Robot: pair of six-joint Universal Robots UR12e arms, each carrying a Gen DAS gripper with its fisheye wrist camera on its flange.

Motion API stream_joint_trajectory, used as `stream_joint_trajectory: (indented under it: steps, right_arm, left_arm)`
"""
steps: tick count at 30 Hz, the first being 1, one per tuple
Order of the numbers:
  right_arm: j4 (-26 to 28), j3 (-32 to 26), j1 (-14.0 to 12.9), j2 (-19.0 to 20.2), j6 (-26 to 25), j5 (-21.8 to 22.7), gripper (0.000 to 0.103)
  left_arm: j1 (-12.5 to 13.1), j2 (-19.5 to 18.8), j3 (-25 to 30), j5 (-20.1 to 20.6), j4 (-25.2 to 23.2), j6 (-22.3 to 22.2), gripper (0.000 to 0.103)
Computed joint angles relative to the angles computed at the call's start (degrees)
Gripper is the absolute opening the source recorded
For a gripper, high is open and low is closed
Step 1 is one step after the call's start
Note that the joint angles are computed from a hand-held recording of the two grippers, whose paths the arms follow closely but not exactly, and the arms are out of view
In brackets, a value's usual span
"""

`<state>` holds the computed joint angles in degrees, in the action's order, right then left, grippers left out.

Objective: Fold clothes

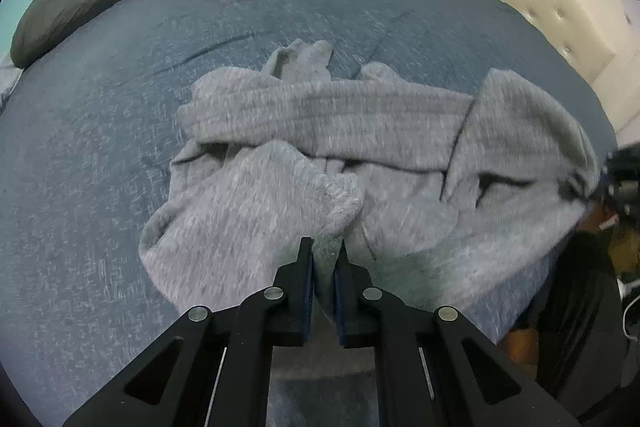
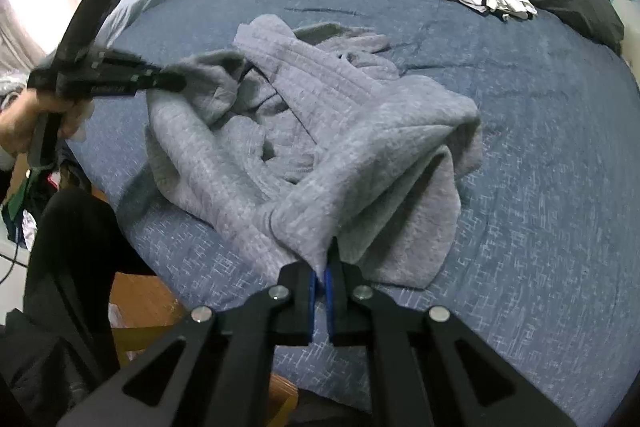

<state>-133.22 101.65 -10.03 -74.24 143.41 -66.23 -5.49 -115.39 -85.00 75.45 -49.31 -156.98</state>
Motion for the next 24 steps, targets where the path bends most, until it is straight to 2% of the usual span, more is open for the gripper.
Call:
stream_joint_trajectory:
  steps: [3,6,14,18,24]
  right_arm:
    - [-0.03,0.58,-0.68,-1.23,0.27,2.04,0.004]
    - [-0.28,1.49,-0.95,-2.97,-1.98,2.9,0.005]
    - [1.51,1.38,-1.57,-4.79,-4.44,4.11,0.008]
    - [2.94,0.82,-2.27,-4.46,-3.9,3.18,0.011]
    - [3.58,0.7,-3.48,-4.47,-1.47,2.62,0.012]
  left_arm:
    - [0.22,1.27,-1.4,-0.27,-0.77,1.01,0.009]
    - [0.25,2.08,-2.48,-0.07,-0.87,1.64,0.009]
    - [0.19,2.72,-3.61,0.4,2.61,0.38,0.009]
    - [0.14,2.6,-3.53,0.46,3.65,-0.04,0.009]
    - [-0.09,2.38,-3.65,1.81,4.71,-0.09,0.009]
